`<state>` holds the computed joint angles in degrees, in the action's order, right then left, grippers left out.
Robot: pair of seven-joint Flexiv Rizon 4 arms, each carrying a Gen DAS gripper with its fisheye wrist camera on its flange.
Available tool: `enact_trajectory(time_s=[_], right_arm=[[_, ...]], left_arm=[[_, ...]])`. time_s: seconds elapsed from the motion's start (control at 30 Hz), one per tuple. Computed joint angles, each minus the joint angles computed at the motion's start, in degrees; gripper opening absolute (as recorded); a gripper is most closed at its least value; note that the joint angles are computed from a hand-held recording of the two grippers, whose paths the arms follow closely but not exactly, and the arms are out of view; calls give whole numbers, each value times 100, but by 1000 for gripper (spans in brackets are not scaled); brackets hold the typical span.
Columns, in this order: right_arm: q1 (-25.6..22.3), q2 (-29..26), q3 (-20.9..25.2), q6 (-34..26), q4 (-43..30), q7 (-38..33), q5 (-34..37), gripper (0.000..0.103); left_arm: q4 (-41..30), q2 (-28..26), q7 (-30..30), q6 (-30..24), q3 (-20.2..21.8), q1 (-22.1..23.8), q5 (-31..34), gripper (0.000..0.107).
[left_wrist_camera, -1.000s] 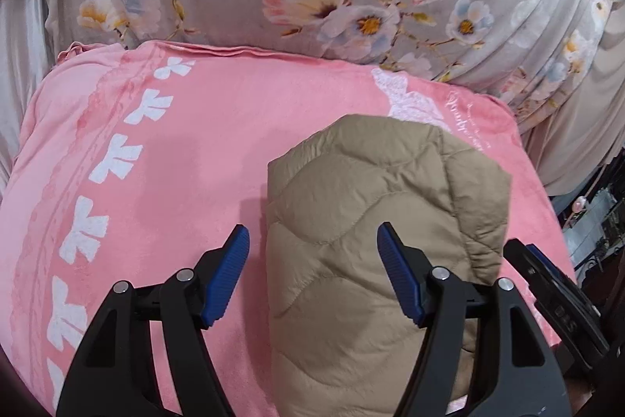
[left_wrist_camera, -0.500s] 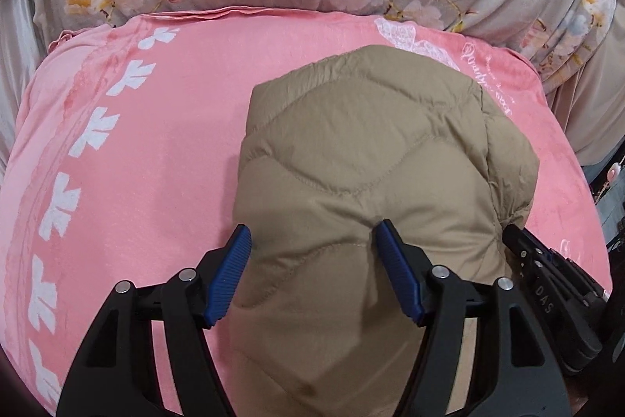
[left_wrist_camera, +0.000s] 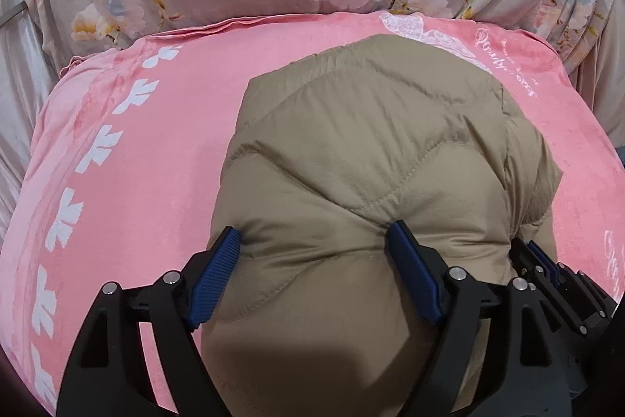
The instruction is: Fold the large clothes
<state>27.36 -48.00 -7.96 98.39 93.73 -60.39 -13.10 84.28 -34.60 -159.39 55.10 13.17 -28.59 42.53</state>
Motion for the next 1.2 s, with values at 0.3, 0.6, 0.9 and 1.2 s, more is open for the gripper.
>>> enact_trajectory(time_s=[0.3, 0.6, 0.9, 1.2], right_arm=[[-28, -242, 28, 306, -160, -15, 155, 8], [-44, -386, 58, 541, -242, -87, 312, 8], [-66, -459, 112, 703, -279, -162, 445, 8], [-647, -279, 763, 492, -196, -477, -7, 11]], left_arm=[[-258, -263, -230, -163, 105, -136, 243, 80], [-415, -416, -450, -283, 204, -264, 484, 81], [-511, -501, -756, -414, 259, -393, 799, 82], [22, -111, -278, 308, -38, 87, 527, 83]])
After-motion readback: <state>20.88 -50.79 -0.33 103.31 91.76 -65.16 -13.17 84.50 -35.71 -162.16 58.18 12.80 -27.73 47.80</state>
